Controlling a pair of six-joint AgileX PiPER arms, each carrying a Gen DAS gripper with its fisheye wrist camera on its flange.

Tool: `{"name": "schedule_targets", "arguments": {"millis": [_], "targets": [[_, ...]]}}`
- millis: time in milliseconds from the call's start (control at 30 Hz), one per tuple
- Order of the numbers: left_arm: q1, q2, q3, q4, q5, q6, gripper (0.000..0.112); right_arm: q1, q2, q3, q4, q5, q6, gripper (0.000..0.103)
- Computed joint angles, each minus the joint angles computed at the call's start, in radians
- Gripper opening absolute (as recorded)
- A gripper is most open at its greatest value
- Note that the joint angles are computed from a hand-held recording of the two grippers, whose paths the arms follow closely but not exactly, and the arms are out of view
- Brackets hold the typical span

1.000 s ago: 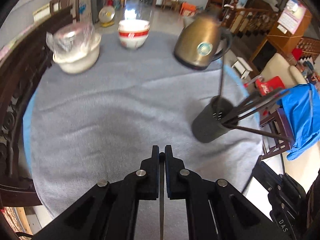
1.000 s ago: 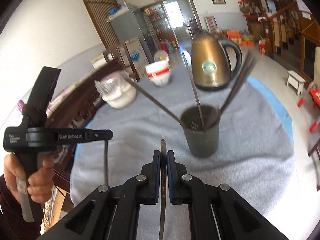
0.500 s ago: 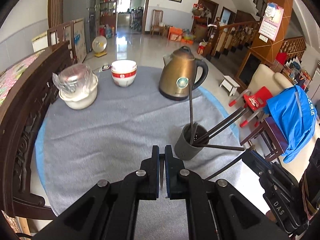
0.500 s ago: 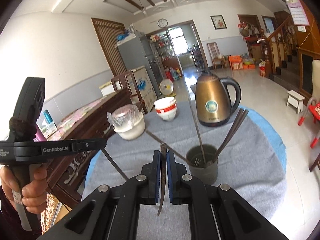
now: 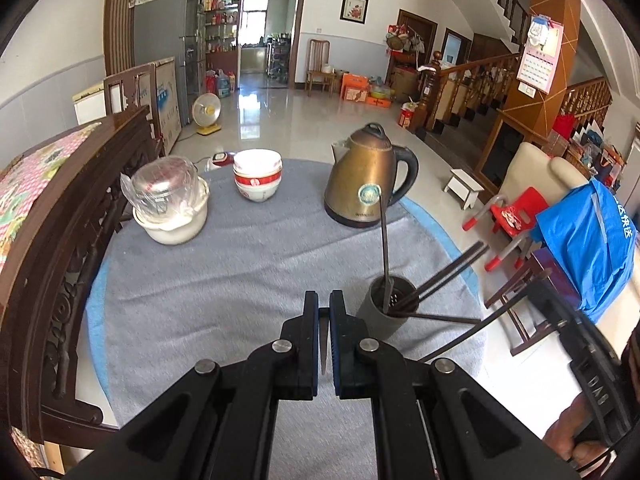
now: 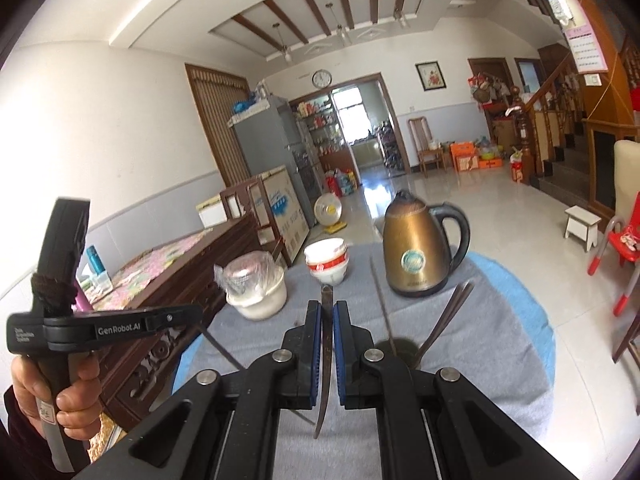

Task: Organize utensils
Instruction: 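Carry both chopsticks over the gray holder cup and lower them tip-first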

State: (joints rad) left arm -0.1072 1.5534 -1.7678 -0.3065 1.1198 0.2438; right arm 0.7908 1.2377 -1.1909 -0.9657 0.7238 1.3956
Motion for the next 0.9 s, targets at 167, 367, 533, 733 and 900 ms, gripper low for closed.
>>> {"name": "schedule_targets", "arguments": {"millis": [167,367,533,733,900], "targets": [[-0.006,0.031,-0.105,0.022,0.012,-0.026,0.005,-0.023,-0.013,-0.043,-0.017,0.021,-0.029,0.007],[-0.026,0.106,-0.288,0.036,0.029,-0.068,0.005,-0.051,0.006,-0.111,-0.050,0.040,-0.058,0.007],[-0.051,0.190,-0.443,0.038,0.037,-0.107,0.005,-0.102,0.021,-0.136,-0.061,0.023,-0.072,0.007],[-0.085,0.273,-0.558,0.023,0.041,-0.140,0.005,-0.161,0.048,-0.141,-0.089,0.007,-0.057,0.007],[-0.112,0.291,-0.539,-0.012,0.002,-0.127,0.005,-0.215,0.060,-0.122,-0.093,-0.026,-0.035,0.007]]}}
